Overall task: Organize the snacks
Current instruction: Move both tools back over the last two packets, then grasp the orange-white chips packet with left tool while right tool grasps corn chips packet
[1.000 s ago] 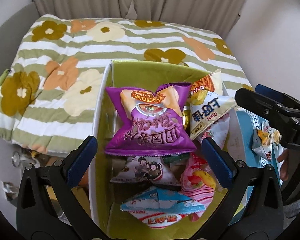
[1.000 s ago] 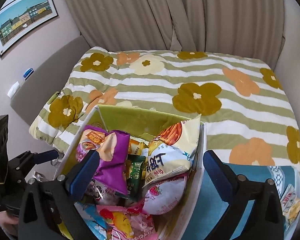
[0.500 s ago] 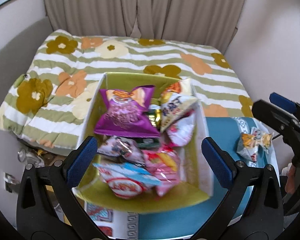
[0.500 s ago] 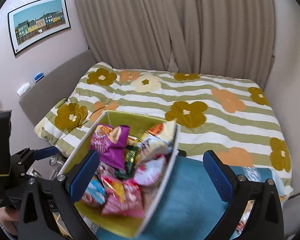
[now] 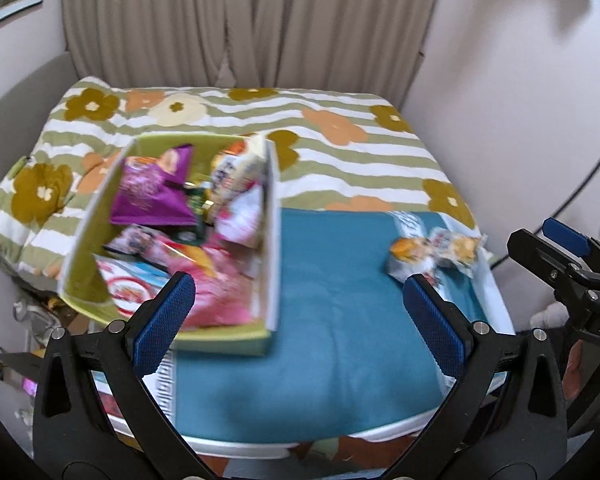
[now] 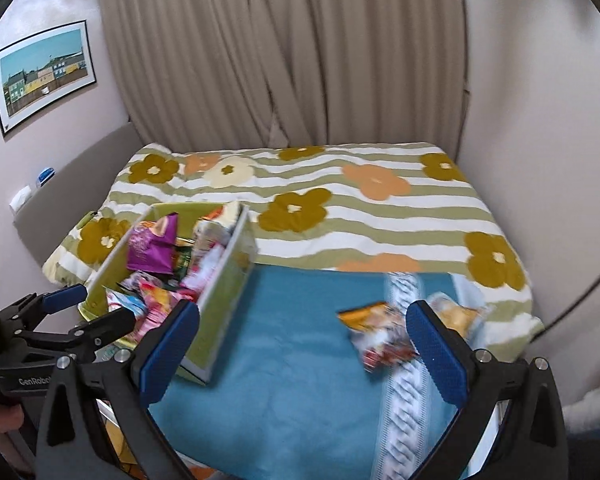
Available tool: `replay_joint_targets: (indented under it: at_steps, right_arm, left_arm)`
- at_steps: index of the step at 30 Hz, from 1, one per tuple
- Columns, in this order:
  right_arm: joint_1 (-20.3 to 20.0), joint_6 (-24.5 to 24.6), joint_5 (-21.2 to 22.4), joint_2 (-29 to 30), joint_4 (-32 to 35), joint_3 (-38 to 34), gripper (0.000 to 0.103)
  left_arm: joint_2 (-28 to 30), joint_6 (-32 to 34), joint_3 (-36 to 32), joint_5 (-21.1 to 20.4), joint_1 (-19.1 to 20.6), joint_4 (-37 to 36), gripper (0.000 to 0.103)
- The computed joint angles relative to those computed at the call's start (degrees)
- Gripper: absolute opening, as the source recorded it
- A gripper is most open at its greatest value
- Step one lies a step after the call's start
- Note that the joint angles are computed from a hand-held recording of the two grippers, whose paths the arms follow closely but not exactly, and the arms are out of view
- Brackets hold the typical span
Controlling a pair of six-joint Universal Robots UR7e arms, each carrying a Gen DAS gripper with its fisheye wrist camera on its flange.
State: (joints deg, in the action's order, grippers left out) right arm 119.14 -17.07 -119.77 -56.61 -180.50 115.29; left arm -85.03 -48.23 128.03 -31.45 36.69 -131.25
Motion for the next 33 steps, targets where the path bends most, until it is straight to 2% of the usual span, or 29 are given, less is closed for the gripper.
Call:
replay_joint_targets:
  at_steps: [7,9,14,18,22,28,33]
  right_arm:
    - [-4.1,-4.7,-0.7,-7.6,-1.4,5.2,0.103]
    - [-5.8,-7.9,0.0,-9.5,-1.4,5.9,0.103]
    - [-9.4,-16.3,-0.5,-10.3,-0.6,5.0,0.103]
    - [-13.2,-19.8,1.4,-9.2,0.7,3.2,0.103]
    - [-16.7,-21.6,2.4,-6.4,1.1,1.0,0.103]
    - [-19.9,-27.4,1.1,-0.3,1.1,-3.1,0.103]
    - [-21.1,-33.3,-1.3,4.2,2.4,-6.8,0.103]
  left_arm:
    - [6.7,1.0,0.5,-4.2,-2.2,-7.5,0.103]
    - [9.1,3.7,0.0,-7.0,-1.1,-11.9,0.103]
    - [17.9,9.9,-5.1,-15.7,4.8,-21.7,0.103]
    - [26.2,14.1,-12.1,-21.1,10.7,-25.2,0.103]
    - [33.4,16.5,-19.1,-24.4,15.5,-25.9,0.103]
    - [41.8,19.3,-28.2,-28.1,20.7,-22.9,0.103]
    - [45.9,20.0,-32.9,-28.8,23.1,-20.3,0.103]
